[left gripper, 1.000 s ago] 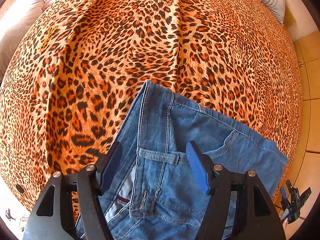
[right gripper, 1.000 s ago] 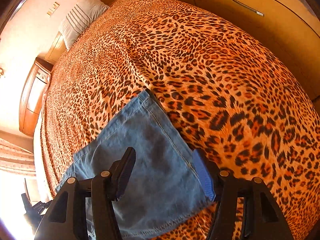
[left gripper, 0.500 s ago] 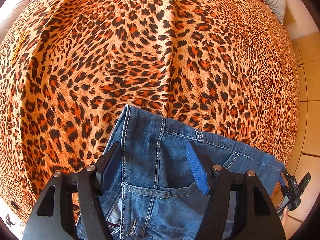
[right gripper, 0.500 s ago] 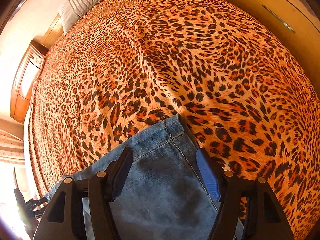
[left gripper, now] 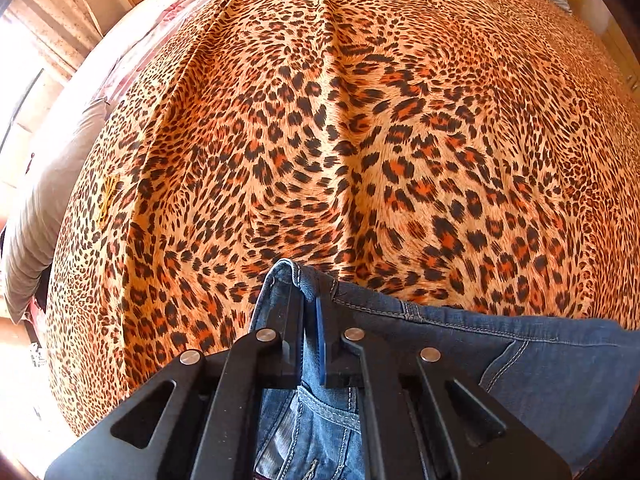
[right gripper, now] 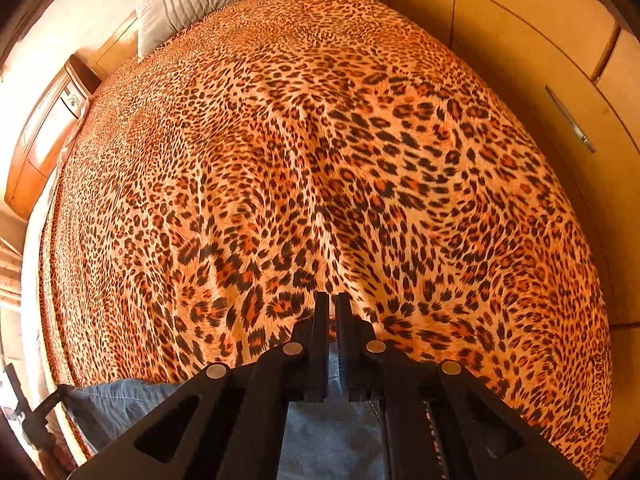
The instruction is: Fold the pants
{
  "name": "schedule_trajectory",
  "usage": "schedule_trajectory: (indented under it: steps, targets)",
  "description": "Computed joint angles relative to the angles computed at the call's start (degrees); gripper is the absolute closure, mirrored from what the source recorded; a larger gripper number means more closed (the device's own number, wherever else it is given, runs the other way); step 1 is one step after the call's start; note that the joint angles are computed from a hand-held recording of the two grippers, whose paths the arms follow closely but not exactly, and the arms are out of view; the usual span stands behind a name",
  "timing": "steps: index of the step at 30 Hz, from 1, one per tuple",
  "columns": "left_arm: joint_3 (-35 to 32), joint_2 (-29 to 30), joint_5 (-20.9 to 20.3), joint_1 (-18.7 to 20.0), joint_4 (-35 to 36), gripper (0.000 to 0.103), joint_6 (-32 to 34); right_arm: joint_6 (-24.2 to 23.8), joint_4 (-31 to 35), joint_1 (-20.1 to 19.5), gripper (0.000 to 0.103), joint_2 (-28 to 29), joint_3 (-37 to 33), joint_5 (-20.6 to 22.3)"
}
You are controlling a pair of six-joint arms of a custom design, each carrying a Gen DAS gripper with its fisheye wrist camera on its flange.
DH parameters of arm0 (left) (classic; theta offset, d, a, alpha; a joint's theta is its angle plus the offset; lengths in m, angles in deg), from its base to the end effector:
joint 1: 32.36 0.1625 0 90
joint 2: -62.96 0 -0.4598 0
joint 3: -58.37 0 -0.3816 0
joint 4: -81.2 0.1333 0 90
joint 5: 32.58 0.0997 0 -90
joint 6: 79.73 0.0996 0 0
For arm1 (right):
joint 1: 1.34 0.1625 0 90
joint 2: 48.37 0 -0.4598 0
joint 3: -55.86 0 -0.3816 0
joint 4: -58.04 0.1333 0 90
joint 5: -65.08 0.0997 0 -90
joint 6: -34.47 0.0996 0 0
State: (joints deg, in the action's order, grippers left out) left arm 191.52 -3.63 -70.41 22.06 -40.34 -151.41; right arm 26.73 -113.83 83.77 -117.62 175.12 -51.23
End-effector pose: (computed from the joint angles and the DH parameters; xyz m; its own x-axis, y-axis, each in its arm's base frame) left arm -0.0493 -0.4333 0.1271 -0.5262 -0.4043 -0.7481 -0.0734 0.8981 -0.4337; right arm 0.0428 -0.5456 0.2769 -0.8750 0.1927 0.4441 -0.0459 0.8802 -0.4723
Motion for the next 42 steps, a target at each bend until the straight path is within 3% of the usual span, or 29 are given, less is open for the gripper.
schedule_trajectory:
  steps: [1, 3, 5, 7, 8, 10, 11, 14, 17, 20, 22, 24, 26, 27, 30, 36, 38, 40, 41, 42]
  targets:
    - [0.9, -0.4, -0.1, -0.1, -1.3, 0.100, 0.8, -0.5, 0.2, -1.1, 0.091, -0.5, 0.8, 1.7]
    - [1.2, -0.7, -0.6, 0.5, -3.0, 0.100, 2.2, -0.3, -0.3, -2.1, 0.064, -0.4, 2.1, 1.3]
    - [1.2, -1.9, -1.3, 0.8, -2.5, 0.100, 2.2, 0.1, -2.6, -3.3, 0.056, -0.4, 3.9, 2.0]
    - [0.2, -1.9, -1.7, 1.2, -1.8, 0.100, 2.0, 0.4, -4.0, -4.7, 0.054, -0.4, 5.3, 4.5]
    - [0.2, -1.9, -1.9, 0.9, -1.4, 0.100, 1.3, -0.8, -7.0, -4.2, 0.053, 0.3, 6.1, 3.7]
    - [0.4, -2.2, -1.6, 0.7, -1.7, 0.100, 0.7, -5.2, -10.9, -2.0, 0.061, 2.5, 6.6, -1.2]
    - [0.8, -2.6, -1.2, 0.4, -2.1, 0.100, 0.0, -6.7, -11.0, -0.9, 0.089, 3.4, 6.0, -3.3]
    - [1.6, -3.0, 0.1, -1.0, -2.8, 0.100, -3.4, -7.8, -12.9, 1.1, 0.089, 3.6, 4.8, -4.4]
    - [-1.4, 0.5, 0.7, 0.3, 2.3, 0.100, -6.4, -2.8, -11.8, 1.5, 0.089, 2.5, 1.9, -1.0]
    - [-3.0, 2.0, -0.1, 2.8, 3.6, 0.099, -8.6, -1.1, -7.0, 3.2, 0.083, 6.1, -2.8, -9.6]
    - [-0.7, -0.2, -2.1, 3.3, -2.1, 0.098, -6.8, -1.5, -5.8, 3.2, 0.083, 6.9, -3.4, -12.8]
    - [1.9, -3.7, -4.9, 3.7, -8.3, 0.096, -2.6, -4.1, -9.9, 2.0, 0.069, 4.4, 0.2, -9.3]
    - [4.2, -7.8, -7.6, 3.7, -11.2, 0.090, 1.0, -3.2, -9.7, -0.6, 0.051, -1.4, 5.3, -3.0]
    - [5.6, -9.9, -8.2, 3.0, -11.9, 0.085, 2.0, -2.5, -9.1, -1.6, 0.046, -4.1, 7.7, -0.4]
    - [9.6, -15.0, -10.0, 0.2, -10.4, 0.071, 3.0, -3.2, -8.6, -6.1, 0.046, -10.8, 15.0, 3.7]
    - [16.8, -18.0, -20.2, -1.3, -17.2, 0.069, -0.3, -0.6, -10.6, -13.9, 0.046, -15.2, 23.4, 12.5]
    - [18.8, -16.8, -22.9, -1.9, -20.6, 0.069, -1.7, 0.9, -13.0, -13.7, 0.046, -13.7, 24.1, 12.7]
    - [19.1, -14.5, -25.1, -2.6, -19.6, 0.069, -3.1, 1.3, -16.8, -12.0, 0.047, -11.2, 24.5, 9.5]
    - [19.4, -13.5, -25.6, -3.5, -19.0, 0.069, -3.8, 0.5, -17.4, -11.0, 0.062, -10.8, 24.3, 8.5]
    - [19.6, -12.9, -25.1, -5.4, -17.7, 0.069, -4.9, 0.0, -15.7, -10.7, 0.090, -11.4, 23.9, 9.4]
